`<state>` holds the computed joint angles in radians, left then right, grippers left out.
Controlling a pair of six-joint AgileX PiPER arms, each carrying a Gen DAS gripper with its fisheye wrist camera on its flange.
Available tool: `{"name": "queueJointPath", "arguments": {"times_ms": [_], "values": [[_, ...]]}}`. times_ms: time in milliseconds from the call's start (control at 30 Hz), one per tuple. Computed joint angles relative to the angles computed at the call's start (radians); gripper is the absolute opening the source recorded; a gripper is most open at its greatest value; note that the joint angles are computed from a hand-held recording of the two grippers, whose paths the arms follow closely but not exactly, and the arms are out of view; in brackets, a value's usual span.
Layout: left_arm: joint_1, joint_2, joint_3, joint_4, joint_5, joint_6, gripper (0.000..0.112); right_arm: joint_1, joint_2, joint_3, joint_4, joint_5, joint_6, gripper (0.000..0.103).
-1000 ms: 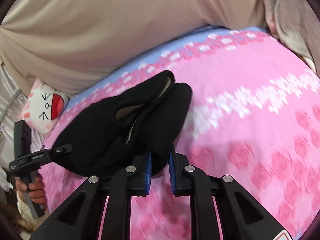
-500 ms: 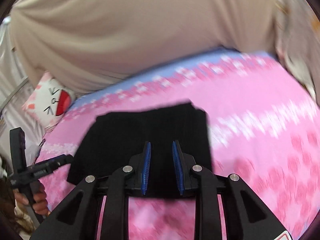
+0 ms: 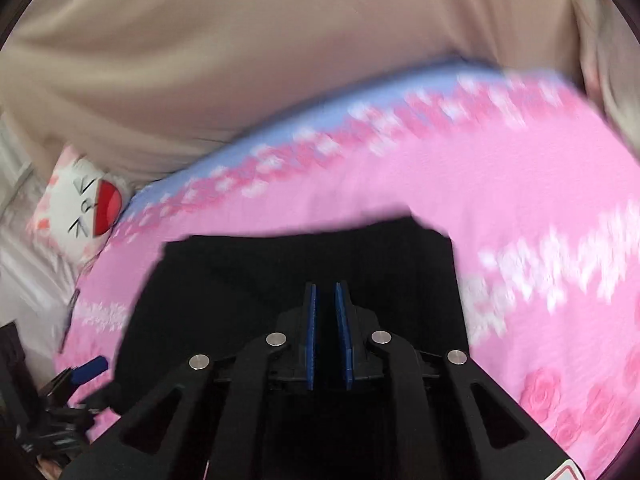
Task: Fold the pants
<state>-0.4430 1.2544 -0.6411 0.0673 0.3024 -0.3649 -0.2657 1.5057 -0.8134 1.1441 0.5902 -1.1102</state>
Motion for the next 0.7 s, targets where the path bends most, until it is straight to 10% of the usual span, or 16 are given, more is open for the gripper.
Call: {"name": "queueJointPath", "arguments": {"times_ms": [233, 367, 500, 700], "values": [[0.041, 0.052, -0.012, -0.201, 0.005, 0.22, 0.09, 0.054, 0.342, -0.26, -0.075, -0.003, 0.16, 0.0], [0.146, 0.008, 0.016, -0.327, 0.011, 0.381, 0.09, 0.097, 0.237, -0.212, -0.113, -0.065, 0.248, 0.009], [0.263, 0.015, 0.007, -0.488, 0.033, 0.577, 0.09, 0.233, 0.195, -0.195, -0.012, 0.061, 0.124, 0.013], [0.335, 0.014, -0.003, -0.505, 0.047, 0.617, 0.09, 0.537, 0.498, -0.485, -0.33, -0.126, 0.418, 0.0]]}}
